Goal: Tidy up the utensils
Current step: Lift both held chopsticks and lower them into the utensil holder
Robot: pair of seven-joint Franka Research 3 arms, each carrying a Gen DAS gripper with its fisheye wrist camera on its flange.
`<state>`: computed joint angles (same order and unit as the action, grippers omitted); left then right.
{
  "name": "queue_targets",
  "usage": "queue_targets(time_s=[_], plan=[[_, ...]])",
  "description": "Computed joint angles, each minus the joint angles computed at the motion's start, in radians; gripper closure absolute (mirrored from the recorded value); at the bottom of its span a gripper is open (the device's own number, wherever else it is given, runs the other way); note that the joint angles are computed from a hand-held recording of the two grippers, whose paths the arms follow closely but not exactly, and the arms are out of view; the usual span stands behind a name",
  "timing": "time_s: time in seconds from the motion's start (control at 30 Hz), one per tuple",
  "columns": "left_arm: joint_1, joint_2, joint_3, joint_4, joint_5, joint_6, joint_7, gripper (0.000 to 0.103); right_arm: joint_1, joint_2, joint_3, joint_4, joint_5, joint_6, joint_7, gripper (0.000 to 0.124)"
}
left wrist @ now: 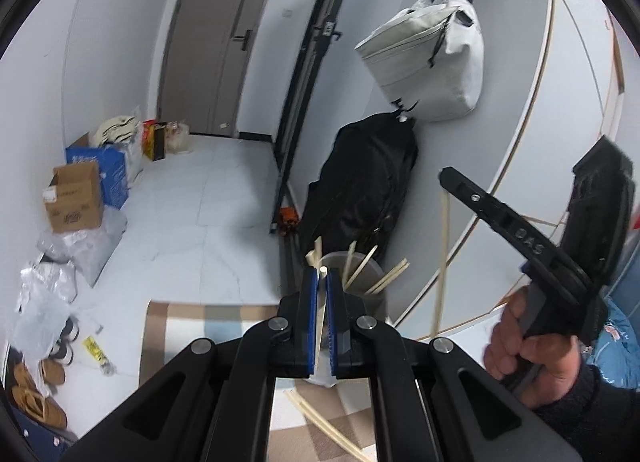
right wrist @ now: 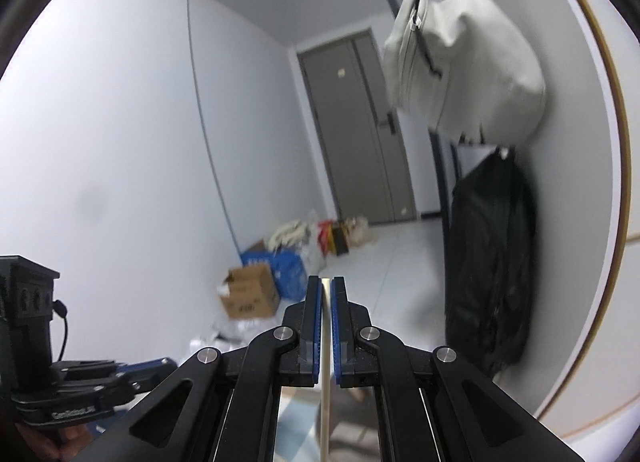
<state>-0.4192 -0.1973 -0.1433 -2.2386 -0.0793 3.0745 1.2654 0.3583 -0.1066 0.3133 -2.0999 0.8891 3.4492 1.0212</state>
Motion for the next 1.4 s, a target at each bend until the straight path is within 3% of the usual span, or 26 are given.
queue_targets(time_s=[0.1, 0.2, 0.4, 0.63, 1.0, 1.07, 1.4], plan=[[-0.051, 0.028, 0.042, 0.071, -0.069, -0.033, 0.087, 0.102, 0.031, 0.022, -0.060, 0.022, -0.089, 0.018, 0.078, 0.120], [-0.049, 0.048, 0.036, 0.132, -0.121, -0.060, 0.155, 0.102, 0.042, 0.062, -0.095, 0.067, -0.149, 0.037, 0.115, 0.120], [0.038, 0.103, -0.041, 0.215, -0.038, -0.087, 0.147, 0.102, 0.076, 0.148, -0.147, 0.164, -0.119, 0.065, 0.061, 0.120], [0.080, 0.171, -0.078, 0.287, -0.060, -0.082, 0.179, 0.102, 0.142, 0.256, -0.203, 0.252, -0.068, 0.142, -0.003, 0.120], [0.130, 0.260, -0.126, 0.355, 0.022, -0.071, 0.131, 0.102, 0.139, 0.321, -0.217, 0.286, -0.092, 0.182, -0.006, 0.120], [0.129, 0.269, -0.123, 0.361, 0.072, -0.072, 0.094, 0.102, 0.121, 0.319, -0.207, 0.266, -0.149, 0.189, 0.034, 0.120], [0.145, 0.293, -0.152, 0.373, 0.053, -0.097, 0.131, 0.102, 0.072, 0.325, -0.186, 0.199, -0.377, 0.257, 0.197, 0.120]])
